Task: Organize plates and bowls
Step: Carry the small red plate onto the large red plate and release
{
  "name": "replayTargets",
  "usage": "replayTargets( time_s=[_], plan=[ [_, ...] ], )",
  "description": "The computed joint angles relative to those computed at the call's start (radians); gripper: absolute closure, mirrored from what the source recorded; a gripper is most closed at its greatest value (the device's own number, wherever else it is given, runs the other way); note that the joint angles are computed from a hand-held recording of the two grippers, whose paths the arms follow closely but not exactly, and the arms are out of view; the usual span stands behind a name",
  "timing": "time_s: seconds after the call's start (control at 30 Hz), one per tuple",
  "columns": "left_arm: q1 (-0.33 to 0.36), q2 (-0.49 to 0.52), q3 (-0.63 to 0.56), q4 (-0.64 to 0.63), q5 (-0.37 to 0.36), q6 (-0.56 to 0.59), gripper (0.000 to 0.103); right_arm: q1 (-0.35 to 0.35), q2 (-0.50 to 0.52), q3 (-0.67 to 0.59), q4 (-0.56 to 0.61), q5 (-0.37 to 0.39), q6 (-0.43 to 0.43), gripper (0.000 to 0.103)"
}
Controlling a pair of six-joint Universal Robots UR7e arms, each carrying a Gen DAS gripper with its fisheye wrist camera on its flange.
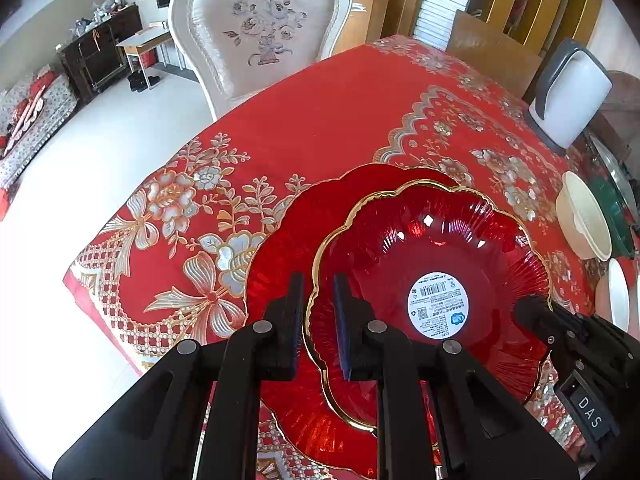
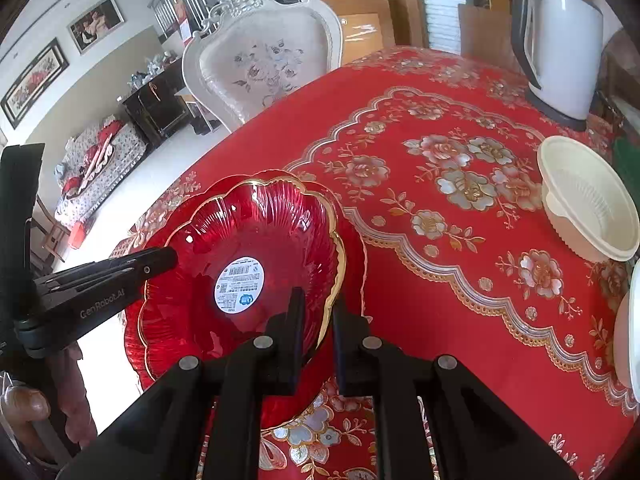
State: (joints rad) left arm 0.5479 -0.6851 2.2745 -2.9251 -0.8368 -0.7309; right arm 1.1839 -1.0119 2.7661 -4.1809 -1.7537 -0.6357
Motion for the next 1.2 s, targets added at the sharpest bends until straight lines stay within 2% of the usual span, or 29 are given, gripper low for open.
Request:
replayTargets(
  time_s=[0.27, 0.53, 0.7, 0.8, 0.93, 1.07, 1.2],
  plan=[
    [-0.016, 0.023, -0.010, 0.023, 0.039, -0.012, 0.089, 0.027, 0.047, -0.018, -0.039, -0.058, -0.002, 0.092],
    [-0.013, 0.040, -0.011, 0.019, 0.059, -0.022, 0.089, 0.097, 0.116, -0.055, -0.095, -0.169, -0.047, 0.088],
    [-0.029, 0.039, -0.010, 0.026, 0.085, -0.035, 0.089, 0.127, 0.150, -0.082, -0.066, -0.228, -0.055, 0.087],
    [-0.027, 0.030, -0.009, 0.025, 0.073, -0.038, 0.089, 0.129, 0.162, -0.083, -0.081, -0.234, -0.055, 0.087],
    [-0.037, 0.021, -0.013, 0.072, 0.072, -0.068, 0.088, 0.134, 0.131, -0.080, -0.036, -0.242, -0.032, 0.087],
    [-0.060, 0.010, -0.007, 0.082, 0.068, -0.094, 0.088, 0.140, 0.141, -0.060, -0.121, -0.238, -0.040, 0.087],
    [-0.114, 0.012, 0.012, 0.029, 0.068, -0.110, 0.088, 0.089, 0.113, 0.005, -0.211, -0.134, -0.031, 0.087]
  ],
)
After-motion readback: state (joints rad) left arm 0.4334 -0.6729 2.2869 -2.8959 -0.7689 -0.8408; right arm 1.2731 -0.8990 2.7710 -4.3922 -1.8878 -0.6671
